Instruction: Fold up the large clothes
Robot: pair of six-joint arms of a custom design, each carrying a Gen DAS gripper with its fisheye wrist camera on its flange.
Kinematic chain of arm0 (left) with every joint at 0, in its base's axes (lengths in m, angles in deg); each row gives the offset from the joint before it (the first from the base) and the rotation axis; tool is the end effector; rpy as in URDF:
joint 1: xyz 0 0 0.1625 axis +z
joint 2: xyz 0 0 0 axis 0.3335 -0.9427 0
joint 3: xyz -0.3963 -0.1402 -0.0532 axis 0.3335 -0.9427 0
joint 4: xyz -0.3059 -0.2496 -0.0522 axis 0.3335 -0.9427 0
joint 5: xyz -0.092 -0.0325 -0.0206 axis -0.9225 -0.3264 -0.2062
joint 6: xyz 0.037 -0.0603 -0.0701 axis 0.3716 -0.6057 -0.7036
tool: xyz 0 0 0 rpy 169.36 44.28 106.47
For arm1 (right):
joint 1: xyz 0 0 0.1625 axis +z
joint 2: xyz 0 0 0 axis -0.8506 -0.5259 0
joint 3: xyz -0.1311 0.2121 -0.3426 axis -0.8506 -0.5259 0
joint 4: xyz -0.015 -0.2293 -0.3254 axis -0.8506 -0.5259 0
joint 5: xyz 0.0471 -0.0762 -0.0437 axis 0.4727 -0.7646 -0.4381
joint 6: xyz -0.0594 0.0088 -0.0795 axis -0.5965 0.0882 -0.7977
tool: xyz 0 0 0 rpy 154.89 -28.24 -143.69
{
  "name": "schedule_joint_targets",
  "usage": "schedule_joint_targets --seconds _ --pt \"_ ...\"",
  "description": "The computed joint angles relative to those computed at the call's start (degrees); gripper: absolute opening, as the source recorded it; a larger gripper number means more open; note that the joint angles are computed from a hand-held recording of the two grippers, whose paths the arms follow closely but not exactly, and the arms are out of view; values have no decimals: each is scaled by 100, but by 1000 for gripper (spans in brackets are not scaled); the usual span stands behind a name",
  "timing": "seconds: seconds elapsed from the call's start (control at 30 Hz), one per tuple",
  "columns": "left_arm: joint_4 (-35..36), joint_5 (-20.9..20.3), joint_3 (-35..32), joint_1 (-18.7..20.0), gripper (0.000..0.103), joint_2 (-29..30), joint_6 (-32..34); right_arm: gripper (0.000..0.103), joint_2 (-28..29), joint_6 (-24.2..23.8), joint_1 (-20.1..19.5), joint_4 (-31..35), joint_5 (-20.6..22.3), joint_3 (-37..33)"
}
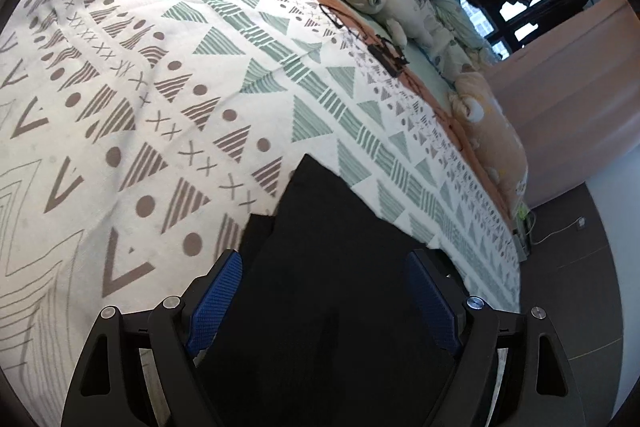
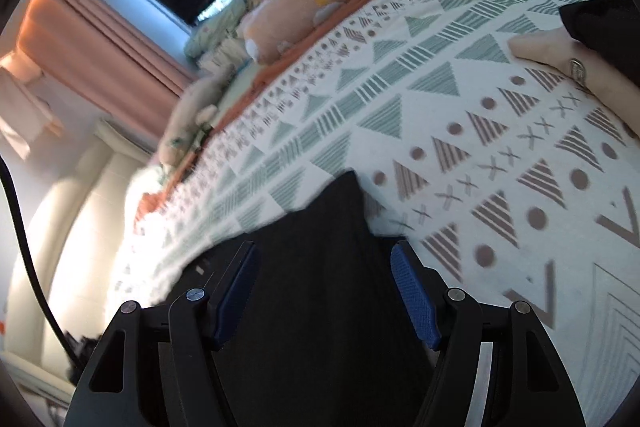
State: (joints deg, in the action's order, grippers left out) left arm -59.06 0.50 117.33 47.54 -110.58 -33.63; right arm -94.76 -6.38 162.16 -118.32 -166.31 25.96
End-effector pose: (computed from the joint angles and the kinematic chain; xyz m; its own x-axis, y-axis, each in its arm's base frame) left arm 0.0359 -0.4355 0.4898 -0.8310 -0.5562 0.0045 -0.3051 0.4491 -0.8398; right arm 0.2727 -0.6462 0.1207 -0.9802 -0.0800 0.1811 -0.1687 0.8163 -0.5525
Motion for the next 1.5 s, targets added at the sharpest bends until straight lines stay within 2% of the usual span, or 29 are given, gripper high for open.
schedule_joint_targets --seconds 0.1,0.2,0.27,0.3,0.33,0.37,0.43,0.57,0.73,0.9,0.93,1.0,1.07,1.1,1.13,1.23,1.27,1.3,1.37,1.5 --pt "528 165 123 71 82 -101 -146 69 -44 -80 -51 202 -349 169" --pt "793 133 211 193 70 -126 -198 69 -35 -109 -140 404 -399 241" --pt "859 34 230 290 51 -83 -174 67 17 -148 -157 507 -454 227" --pt "795 -12 256 321 44 -62 -116 52 31 -173 -172 507 -410 229" --pt "641 -67 299 329 28 -46 -4 38 38 -199 -200 522 -278 225" --pt "635 3 304 283 22 -33 26 19 49 -195 -182 487 -338 217" --pt "660 242 277 174 11 50 143 13 66 -283 -155 260 -373 219" --pt "661 293 122 229 8 221 183 8 153 -374 -99 148 -460 101" --pt "557 255 -35 357 7 393 237 7 260 -244 -100 51 -566 -5" --pt "757 236 -152 373 7 430 28 1 203 -5 -4 -484 -1259 134" --pt "719 204 -121 362 8 383 -2 1 109 82 -34 -545 -1206 234" --pt "812 126 -101 337 18 282 -116 1 -93 200 -114 -467 -920 406" --pt "832 -61 -30 324 52 141 -215 1 -247 196 -60 -440 -974 560" --pt "788 -83 51 273 60 41 -261 1 -277 176 -25 -424 -1029 595" --pt "755 -22 147 180 66 -69 -296 1 -357 137 20 -357 -1046 671" --pt "971 136 349 -120 66 -422 -529 2 -528 216 104 -210 -1031 863" --pt "1020 137 419 -193 66 -541 -625 12 -585 254 131 -134 -1011 924" --pt "1118 154 506 -290 66 -699 -771 39 -633 274 151 -112 -999 988" --pt "1440 264 652 -508 66 -1010 -1078 64 -712 232 286 -348 -982 1212" --pt "2310 529 938 -1047 66 -1730 -1753 64 -788 164 541 -266 -878 1413"
